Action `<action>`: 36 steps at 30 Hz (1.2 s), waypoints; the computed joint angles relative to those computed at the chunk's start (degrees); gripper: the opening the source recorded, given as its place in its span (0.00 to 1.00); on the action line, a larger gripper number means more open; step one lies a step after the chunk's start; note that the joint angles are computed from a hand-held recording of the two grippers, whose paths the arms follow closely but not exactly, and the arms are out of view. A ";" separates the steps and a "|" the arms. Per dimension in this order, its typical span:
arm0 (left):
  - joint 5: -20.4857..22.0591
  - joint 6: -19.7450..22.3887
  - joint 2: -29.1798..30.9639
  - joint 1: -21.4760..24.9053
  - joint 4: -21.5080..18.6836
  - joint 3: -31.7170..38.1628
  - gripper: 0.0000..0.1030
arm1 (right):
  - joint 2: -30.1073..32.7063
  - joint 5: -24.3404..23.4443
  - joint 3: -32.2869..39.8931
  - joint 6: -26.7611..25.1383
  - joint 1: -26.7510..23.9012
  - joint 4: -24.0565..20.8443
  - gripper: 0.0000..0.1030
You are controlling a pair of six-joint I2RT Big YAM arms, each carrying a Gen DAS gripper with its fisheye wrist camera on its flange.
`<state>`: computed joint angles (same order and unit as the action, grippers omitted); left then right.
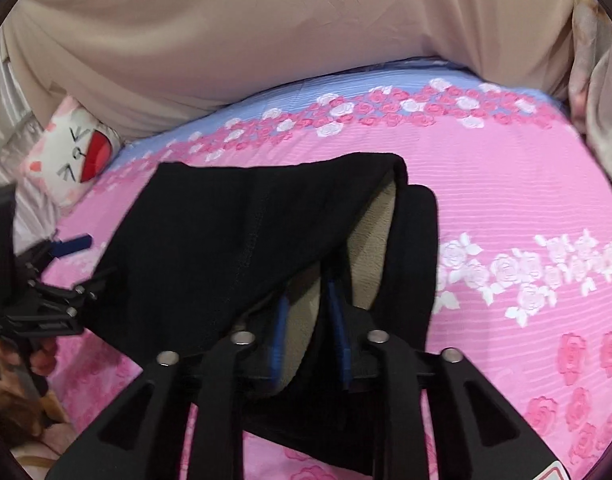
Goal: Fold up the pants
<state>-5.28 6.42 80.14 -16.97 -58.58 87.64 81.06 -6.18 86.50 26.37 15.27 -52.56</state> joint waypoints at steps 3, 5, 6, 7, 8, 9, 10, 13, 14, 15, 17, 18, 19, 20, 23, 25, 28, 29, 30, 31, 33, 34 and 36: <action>-0.27 -0.13 -0.31 -0.15 0.22 -0.36 0.95 | 1.76 0.42 1.85 -0.45 0.57 -0.62 0.33; -0.20 -0.46 -0.25 -0.23 -0.20 -0.11 0.95 | 2.85 1.94 2.83 -1.34 1.38 -0.95 0.33; -0.17 -0.43 -0.31 -0.31 -0.27 -0.05 0.95 | 3.48 2.88 3.66 -1.67 1.87 -1.71 0.27; -0.30 -0.30 -0.58 -0.44 -0.10 -0.14 0.95 | 3.45 2.16 3.79 -1.44 1.73 -1.82 0.12; -0.48 -0.10 -0.85 -0.52 0.12 -0.25 0.95 | 2.75 1.74 3.42 -1.41 1.59 -1.06 0.08; -0.67 0.30 -1.20 -0.60 0.45 -0.41 0.95 | 1.98 2.28 3.10 -1.27 1.56 -0.53 0.07; -1.07 0.75 -1.63 -0.59 0.90 -0.68 0.95 | 0.19 3.54 2.00 0.04 1.18 0.63 0.06; -0.91 0.86 -1.80 -0.04 1.25 -0.84 0.95 | -2.62 3.15 -1.49 1.78 -1.47 1.55 0.01; -0.78 0.42 -1.47 0.11 1.26 -0.87 0.95 | -1.37 5.94 -1.35 1.08 -1.73 -1.81 0.00; -0.90 0.07 -0.90 0.12 0.97 -0.72 0.95 | -1.21 4.67 -2.81 2.48 -2.78 -2.29 0.00; -1.29 -0.17 0.61 -0.09 -0.12 -0.31 0.95 | -4.40 1.07 -6.42 7.20 -4.20 1.86 0.00; -1.67 -0.26 0.89 -0.17 -0.30 -0.43 0.96 | -5.73 2.81 -6.69 7.82 -3.80 1.94 0.00; -1.67 -0.47 0.77 -0.15 -0.05 -0.77 0.96 | -7.12 6.97 -6.45 7.21 -2.39 1.76 0.08; -1.42 -0.67 0.55 -0.11 0.10 -1.00 0.95 | -7.94 9.23 -5.92 6.46 -1.02 1.90 0.11; -0.89 -0.72 0.61 -0.42 -0.22 -0.57 0.95 | -7.90 8.44 -4.88 6.59 1.09 3.05 0.18; -1.10 -0.36 0.45 -0.86 0.08 -0.56 0.95 | -6.83 8.53 -3.81 6.42 2.68 3.34 0.18; -1.20 0.39 0.24 -1.36 0.61 -0.94 0.95 | -5.73 4.97 -4.60 6.69 4.65 6.40 0.19; -1.77 0.68 0.49 -1.65 0.61 -1.00 0.95 | -5.00 5.25 -4.46 5.65 5.52 6.35 0.18; -2.10 0.64 0.79 -1.81 0.59 -0.94 0.95 | -3.59 7.26 -3.59 3.56 6.46 4.28 0.16; -2.09 0.60 0.96 -1.84 0.59 -0.93 0.96 | -2.65 9.46 -3.26 2.83 6.69 2.36 0.07; -1.98 0.63 1.09 -1.77 0.59 -0.89 0.96 | -3.80 8.98 -7.12 4.97 5.08 4.21 0.00; -1.57 0.57 1.10 -1.65 0.29 -0.75 0.96 | -6.23 3.12 -11.18 8.69 2.48 8.79 0.00; -1.29 0.36 0.42 -1.37 0.33 -0.90 0.96 | -8.30 1.85 -13.51 11.08 1.10 10.46 0.00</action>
